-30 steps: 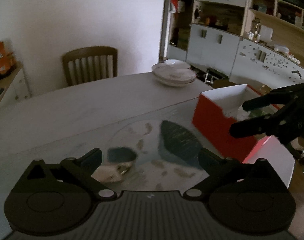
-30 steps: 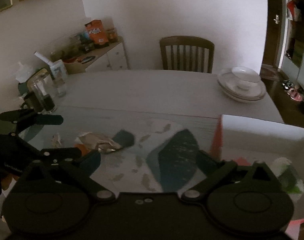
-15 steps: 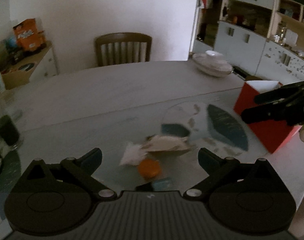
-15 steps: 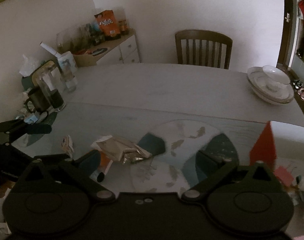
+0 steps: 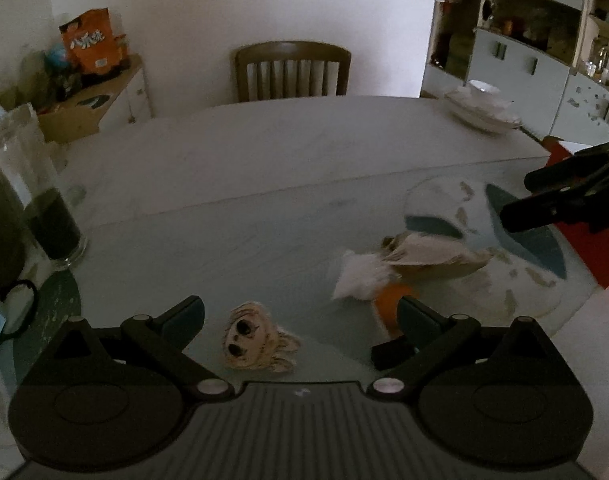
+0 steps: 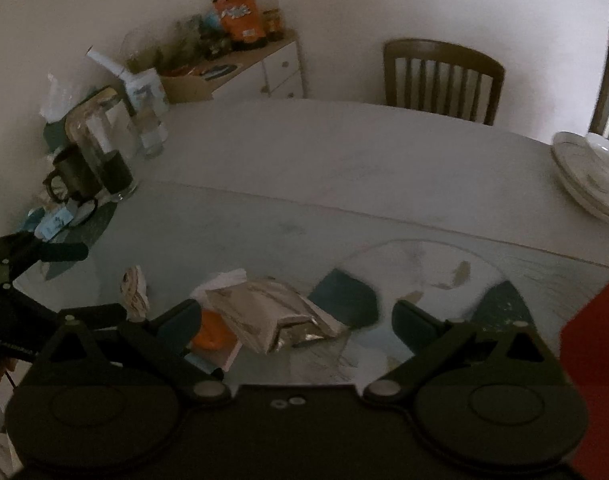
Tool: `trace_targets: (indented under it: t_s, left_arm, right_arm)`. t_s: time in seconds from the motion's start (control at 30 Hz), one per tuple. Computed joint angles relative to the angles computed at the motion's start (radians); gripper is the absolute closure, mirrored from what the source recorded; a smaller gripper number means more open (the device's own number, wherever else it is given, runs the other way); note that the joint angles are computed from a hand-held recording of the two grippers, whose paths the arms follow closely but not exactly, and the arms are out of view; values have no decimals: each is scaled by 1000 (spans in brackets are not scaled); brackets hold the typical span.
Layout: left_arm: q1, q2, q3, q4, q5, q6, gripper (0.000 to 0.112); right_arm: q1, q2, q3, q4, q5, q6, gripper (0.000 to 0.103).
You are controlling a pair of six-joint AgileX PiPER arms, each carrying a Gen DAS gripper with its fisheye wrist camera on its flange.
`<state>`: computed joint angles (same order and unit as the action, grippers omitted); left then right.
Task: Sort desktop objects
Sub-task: 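Reach left tool toward cartoon paper figure while right tool reaches toward foil snack packet, then grasp cartoon paper figure with left tool while right tool grasps foil ZHOUSHI snack packet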
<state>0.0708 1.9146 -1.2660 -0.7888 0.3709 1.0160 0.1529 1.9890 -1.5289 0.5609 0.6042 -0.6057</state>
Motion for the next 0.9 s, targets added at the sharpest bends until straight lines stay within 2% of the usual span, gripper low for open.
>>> trace_targets:
  t_s: [0.2,0.57,0.9]
  left_arm:
    - [15,66,-47,65,-2,-62,9]
    - [32,141,-113,85,37,-99,9]
    - [36,193,-157,130,59,-160,10]
  right_arm:
    - [36,74,-79,-42,21,26,2]
    - [85,200,-205,-120,57,112,3]
    - [89,315,-344,-162,144,194,6]
